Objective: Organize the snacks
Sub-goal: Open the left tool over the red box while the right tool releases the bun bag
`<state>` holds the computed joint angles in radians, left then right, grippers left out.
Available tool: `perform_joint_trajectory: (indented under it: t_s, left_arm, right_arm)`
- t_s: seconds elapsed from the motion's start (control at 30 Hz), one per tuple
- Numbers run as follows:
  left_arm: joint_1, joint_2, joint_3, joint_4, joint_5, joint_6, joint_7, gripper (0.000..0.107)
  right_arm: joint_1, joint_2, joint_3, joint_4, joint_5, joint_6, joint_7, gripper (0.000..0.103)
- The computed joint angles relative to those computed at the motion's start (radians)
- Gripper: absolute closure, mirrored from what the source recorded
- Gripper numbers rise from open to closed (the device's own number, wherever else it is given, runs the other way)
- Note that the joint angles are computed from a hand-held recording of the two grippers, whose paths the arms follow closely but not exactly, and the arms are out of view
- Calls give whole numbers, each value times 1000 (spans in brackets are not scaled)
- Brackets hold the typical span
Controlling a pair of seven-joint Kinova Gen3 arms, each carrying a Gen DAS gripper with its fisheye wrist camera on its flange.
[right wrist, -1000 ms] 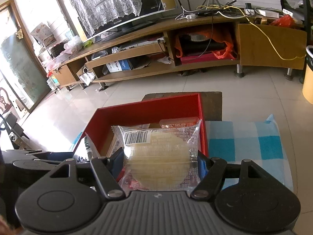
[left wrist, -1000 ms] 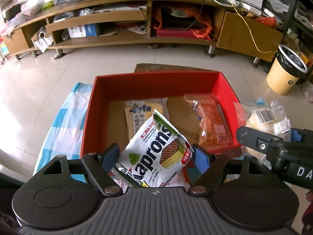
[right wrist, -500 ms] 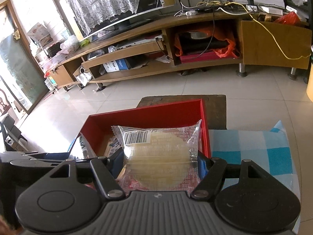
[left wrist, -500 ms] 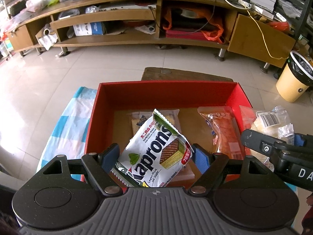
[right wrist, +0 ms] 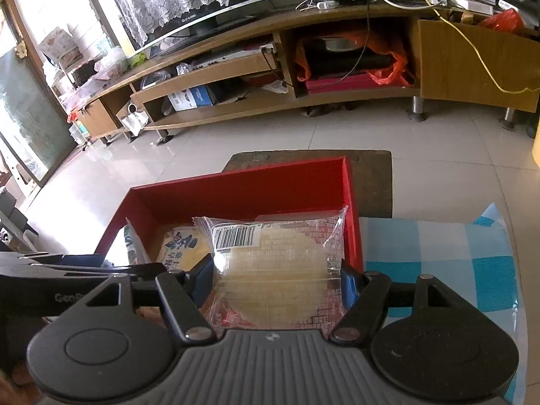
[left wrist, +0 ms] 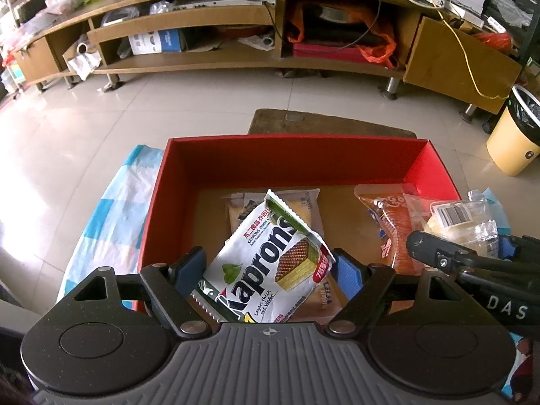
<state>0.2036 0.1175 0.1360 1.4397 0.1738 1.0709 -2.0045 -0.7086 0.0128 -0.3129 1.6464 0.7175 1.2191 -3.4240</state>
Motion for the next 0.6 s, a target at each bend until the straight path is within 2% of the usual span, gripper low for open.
perform_joint_trajectory:
  t_s: [0.27, 0.6]
  left_arm:
    - [9, 7, 2, -2, -18, 0, 14, 22]
    - [9, 6, 1, -1, -21, 0, 19, 19]
  right_arm:
    - [13, 7, 15, 8, -42, -37, 46, 32]
    - [2, 16, 14, 1, -29, -10, 36, 31]
